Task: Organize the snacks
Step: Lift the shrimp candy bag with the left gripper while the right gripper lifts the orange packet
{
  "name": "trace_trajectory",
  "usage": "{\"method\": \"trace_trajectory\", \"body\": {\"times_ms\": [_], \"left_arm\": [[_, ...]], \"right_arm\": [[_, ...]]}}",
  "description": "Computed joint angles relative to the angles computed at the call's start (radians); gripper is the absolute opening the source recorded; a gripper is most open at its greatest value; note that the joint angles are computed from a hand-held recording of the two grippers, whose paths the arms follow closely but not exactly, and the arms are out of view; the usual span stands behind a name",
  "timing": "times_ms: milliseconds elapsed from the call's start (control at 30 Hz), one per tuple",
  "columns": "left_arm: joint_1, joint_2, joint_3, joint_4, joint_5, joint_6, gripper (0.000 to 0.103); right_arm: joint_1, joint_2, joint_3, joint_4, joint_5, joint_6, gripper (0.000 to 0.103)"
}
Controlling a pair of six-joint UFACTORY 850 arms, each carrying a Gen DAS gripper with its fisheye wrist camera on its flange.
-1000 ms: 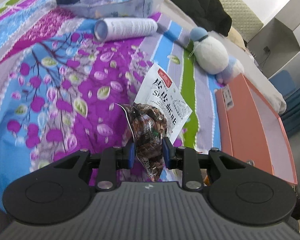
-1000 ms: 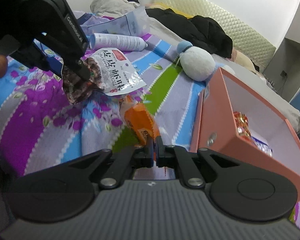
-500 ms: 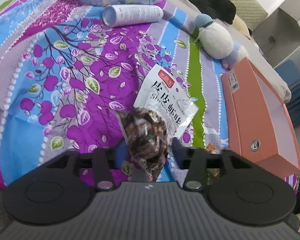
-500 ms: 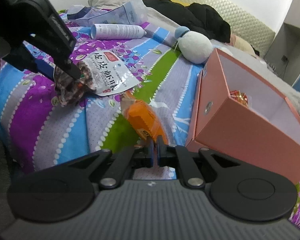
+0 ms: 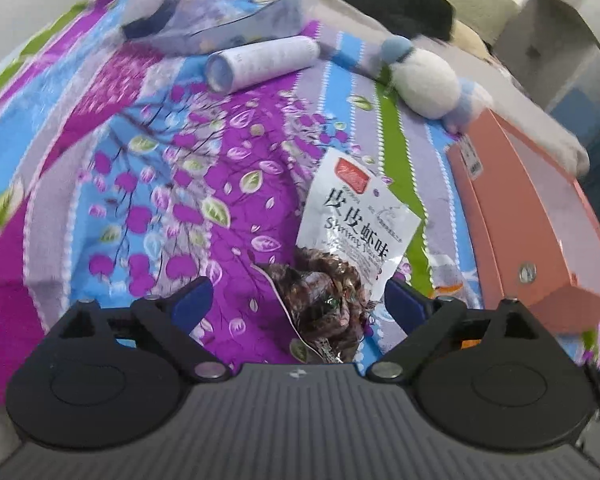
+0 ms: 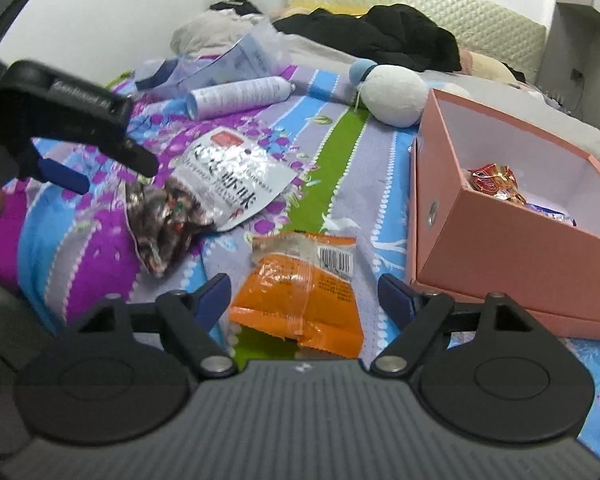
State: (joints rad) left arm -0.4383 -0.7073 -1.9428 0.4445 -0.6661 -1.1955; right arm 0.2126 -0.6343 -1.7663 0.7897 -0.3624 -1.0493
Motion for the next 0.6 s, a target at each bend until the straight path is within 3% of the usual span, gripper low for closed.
{"method": "trace_trajectory", "body": {"times_ms": [267,500,600], "left_arm": [[0.013,-0.041,-0.081,-0.087,-0.005,0.263,0.096],[0.018,-0.099,-0.168,-0.12,-0.033,0.345,0.096],[0.023,-0.118,-0.192,-0.141,-0.043,0.364,0.096]], "right_arm": [[-0.011,-0.019,-0.014,0.098,-0.012,0.076,0.082],[-0.01,-0.028,-0.011,0.089,0.002,0.146,0.082],[0.005,-0.03,-0.009,-0.035,0.053,0.262,0.082]]}}
